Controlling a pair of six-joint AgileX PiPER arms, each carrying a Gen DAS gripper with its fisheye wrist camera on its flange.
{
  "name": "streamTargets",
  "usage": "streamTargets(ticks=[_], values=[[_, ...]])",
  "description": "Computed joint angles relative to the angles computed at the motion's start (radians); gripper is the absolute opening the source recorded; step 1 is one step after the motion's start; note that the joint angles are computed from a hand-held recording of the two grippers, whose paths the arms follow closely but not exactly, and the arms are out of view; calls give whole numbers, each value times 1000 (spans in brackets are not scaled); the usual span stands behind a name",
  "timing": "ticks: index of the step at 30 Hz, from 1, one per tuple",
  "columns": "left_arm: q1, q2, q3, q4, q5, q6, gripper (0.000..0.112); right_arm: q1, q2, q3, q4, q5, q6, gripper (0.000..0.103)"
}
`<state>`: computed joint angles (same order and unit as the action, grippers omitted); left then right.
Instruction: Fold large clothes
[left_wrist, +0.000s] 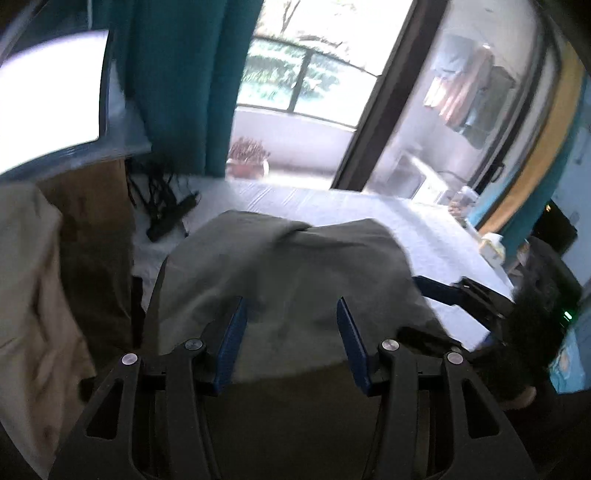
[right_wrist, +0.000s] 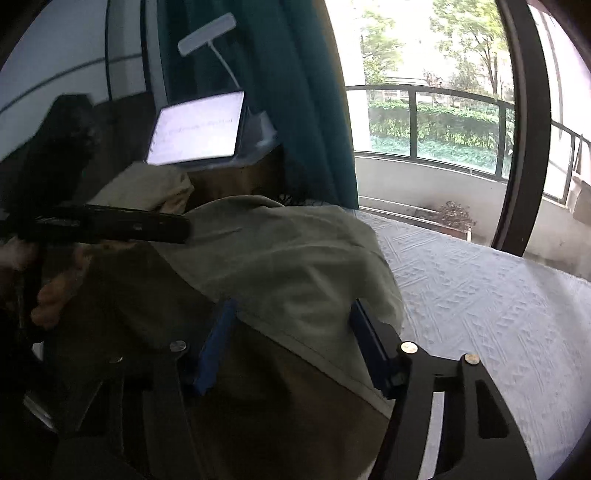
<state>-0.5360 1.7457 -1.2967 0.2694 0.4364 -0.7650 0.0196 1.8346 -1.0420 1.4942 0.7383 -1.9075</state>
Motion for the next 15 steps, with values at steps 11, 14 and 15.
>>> streamTargets(ticks=[11, 14, 15], values=[[123, 178, -9, -316, -104, 298, 52, 68, 154, -130, -101, -107, 115, 68], [149, 198, 5, -463, -139, 436, 52, 74, 180, -156, -135, -106, 146, 70], [154, 200, 11, -498, -147, 470, 52, 72, 186, -160, -138, -99, 154, 70]])
